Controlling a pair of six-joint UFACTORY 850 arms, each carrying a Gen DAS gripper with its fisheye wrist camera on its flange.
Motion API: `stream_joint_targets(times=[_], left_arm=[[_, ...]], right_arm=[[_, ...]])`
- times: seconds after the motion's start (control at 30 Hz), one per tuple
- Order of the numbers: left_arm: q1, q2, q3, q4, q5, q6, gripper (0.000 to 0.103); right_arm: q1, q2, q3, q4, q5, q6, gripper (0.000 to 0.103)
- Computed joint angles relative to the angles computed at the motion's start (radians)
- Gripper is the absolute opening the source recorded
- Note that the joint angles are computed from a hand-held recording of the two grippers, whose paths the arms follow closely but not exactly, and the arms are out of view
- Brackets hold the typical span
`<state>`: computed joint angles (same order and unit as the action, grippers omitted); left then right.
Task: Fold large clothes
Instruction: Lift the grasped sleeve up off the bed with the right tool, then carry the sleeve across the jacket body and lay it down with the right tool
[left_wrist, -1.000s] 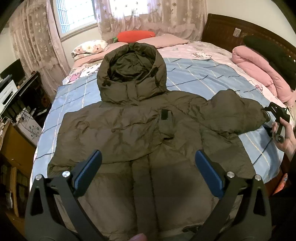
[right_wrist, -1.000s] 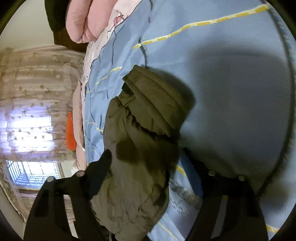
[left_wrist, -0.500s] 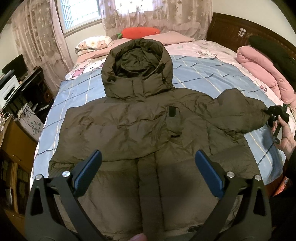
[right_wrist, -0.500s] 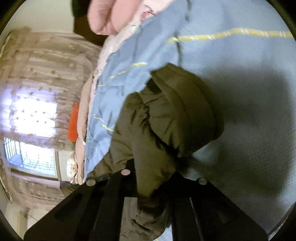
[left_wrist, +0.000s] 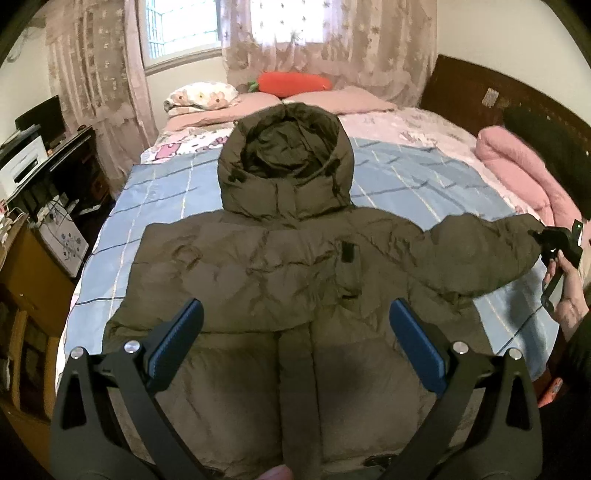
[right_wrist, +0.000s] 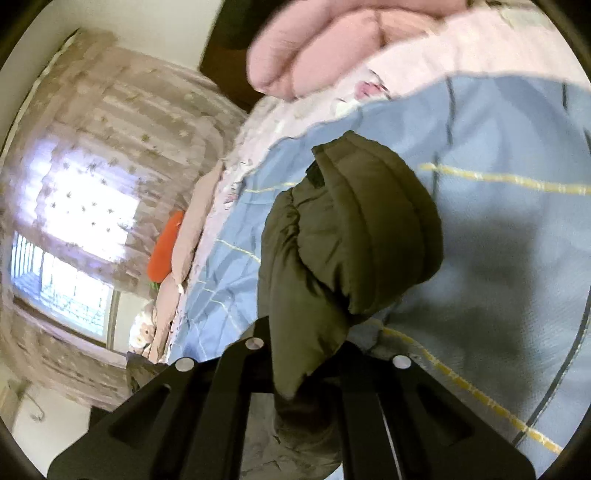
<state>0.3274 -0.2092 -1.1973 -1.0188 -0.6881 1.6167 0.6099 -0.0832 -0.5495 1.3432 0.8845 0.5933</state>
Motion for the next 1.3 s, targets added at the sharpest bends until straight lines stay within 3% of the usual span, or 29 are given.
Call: stream_joint_targets(times=[0.4,0.6,0.97,1.3], left_arm=[[0.093,-0.012,-0.100,-0.099,-0.119,-0.049,0.101],[0.129,-0.055,-0.174,-0.082,-0.125,-0.146,0.101],[0.172,-0.102,-0.264,-0.082,-0.140,-0.214,0.101],[0.200,-0.132,-0.317,-0.108,-0.149,-0.239,0.101]], right_arm=[[0.046,0.044,-0.185,0.217,0.066,-0.485,0.003],[0.060,0.027,-0.320,0.323,0.094,-0.764,0.003],[0.130,-0.219,-0.747,0.553,0.202,-1.378,0.003],[0.188,-0.445,-1.123,0.611,0.188,-1.704,0.003]])
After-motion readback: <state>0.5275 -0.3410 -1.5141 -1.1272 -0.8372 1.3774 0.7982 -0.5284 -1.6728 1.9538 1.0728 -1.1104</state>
